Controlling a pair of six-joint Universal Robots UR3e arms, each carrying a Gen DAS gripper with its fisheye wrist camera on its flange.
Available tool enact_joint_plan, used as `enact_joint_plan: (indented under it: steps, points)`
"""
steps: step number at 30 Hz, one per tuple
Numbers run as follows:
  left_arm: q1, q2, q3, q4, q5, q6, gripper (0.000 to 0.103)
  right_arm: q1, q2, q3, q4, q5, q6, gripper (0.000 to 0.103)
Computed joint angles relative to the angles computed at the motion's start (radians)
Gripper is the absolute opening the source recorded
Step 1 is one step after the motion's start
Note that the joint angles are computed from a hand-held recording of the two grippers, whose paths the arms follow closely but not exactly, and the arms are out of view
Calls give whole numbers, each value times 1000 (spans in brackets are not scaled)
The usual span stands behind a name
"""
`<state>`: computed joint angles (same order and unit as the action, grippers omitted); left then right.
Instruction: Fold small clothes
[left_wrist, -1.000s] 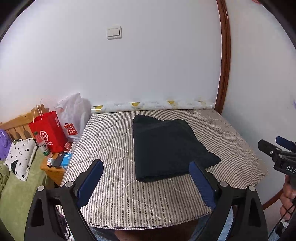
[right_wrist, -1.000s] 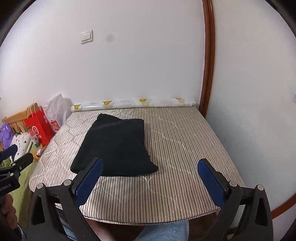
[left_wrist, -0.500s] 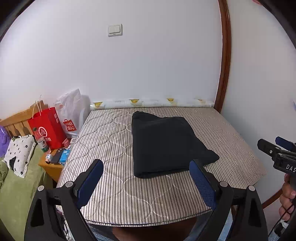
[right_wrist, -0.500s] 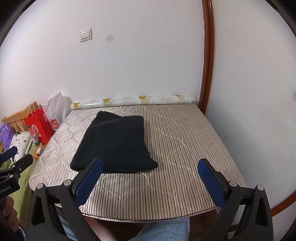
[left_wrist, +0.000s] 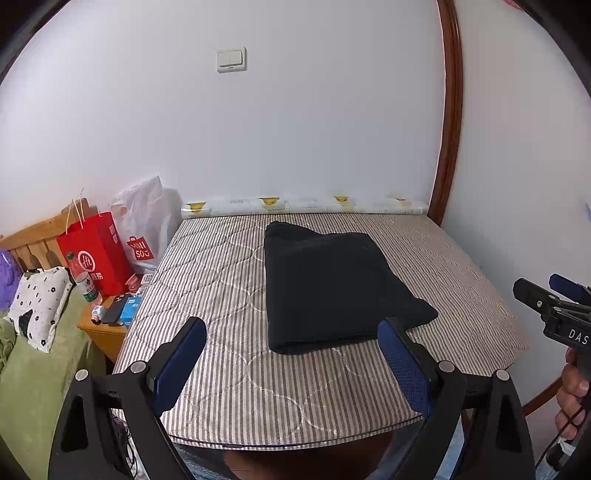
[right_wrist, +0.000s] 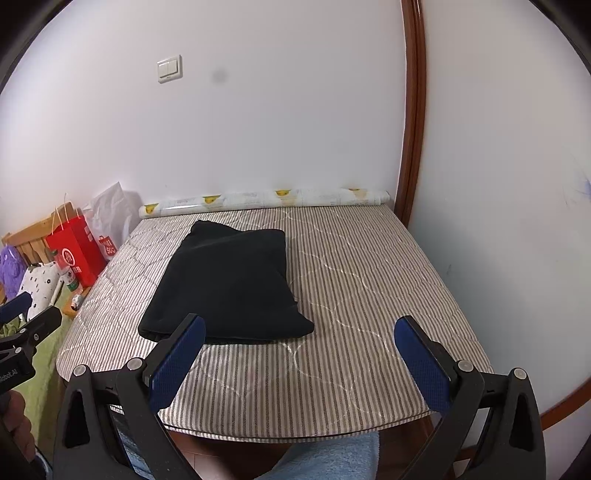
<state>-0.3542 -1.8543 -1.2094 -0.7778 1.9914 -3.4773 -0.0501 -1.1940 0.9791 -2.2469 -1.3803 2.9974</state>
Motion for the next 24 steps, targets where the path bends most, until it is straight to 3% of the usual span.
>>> enact_joint_plan:
  steps: [24]
  points:
    - [-4, 2, 2, 1, 3, -4, 94, -3, -13, 11, -3, 6, -1, 101]
